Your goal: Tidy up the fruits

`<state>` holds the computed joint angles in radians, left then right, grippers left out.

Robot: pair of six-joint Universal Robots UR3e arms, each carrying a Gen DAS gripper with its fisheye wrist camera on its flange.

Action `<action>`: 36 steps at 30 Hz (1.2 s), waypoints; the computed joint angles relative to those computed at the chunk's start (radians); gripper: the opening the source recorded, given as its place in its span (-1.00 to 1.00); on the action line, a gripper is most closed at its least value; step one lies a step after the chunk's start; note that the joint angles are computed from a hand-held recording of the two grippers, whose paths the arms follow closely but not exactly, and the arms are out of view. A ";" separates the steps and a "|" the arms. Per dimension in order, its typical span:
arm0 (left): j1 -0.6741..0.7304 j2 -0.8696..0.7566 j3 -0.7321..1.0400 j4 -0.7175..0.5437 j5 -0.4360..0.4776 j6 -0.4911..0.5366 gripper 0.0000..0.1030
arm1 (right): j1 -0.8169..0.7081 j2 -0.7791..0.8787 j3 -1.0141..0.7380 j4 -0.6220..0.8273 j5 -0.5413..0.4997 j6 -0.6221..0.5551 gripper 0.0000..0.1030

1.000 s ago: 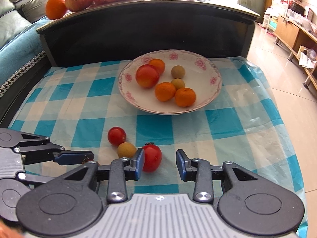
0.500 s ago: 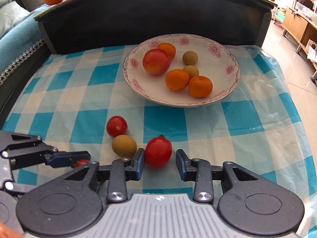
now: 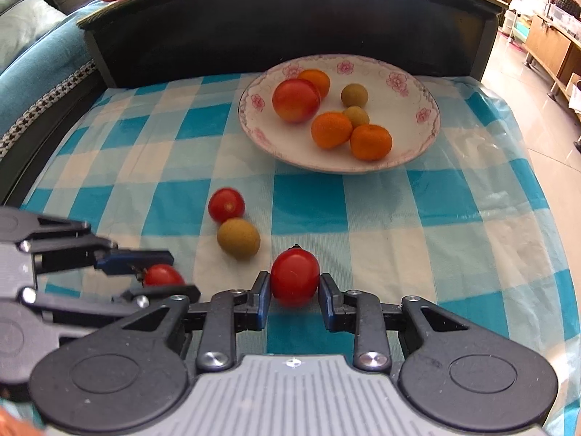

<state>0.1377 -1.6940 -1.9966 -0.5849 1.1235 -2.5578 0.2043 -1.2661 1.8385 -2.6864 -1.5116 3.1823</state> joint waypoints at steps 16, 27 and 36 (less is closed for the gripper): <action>0.027 0.148 -0.142 -0.040 -0.006 0.090 -0.18 | 0.086 -0.197 0.207 0.013 -0.078 0.044 -0.38; 0.071 0.217 -0.153 -0.093 -0.039 0.101 -0.01 | 0.078 -0.273 0.242 0.016 -0.079 0.077 -0.21; 0.095 0.228 -0.138 -0.140 -0.054 0.135 -0.01 | 0.090 -0.208 0.156 -0.018 -0.039 0.097 -0.20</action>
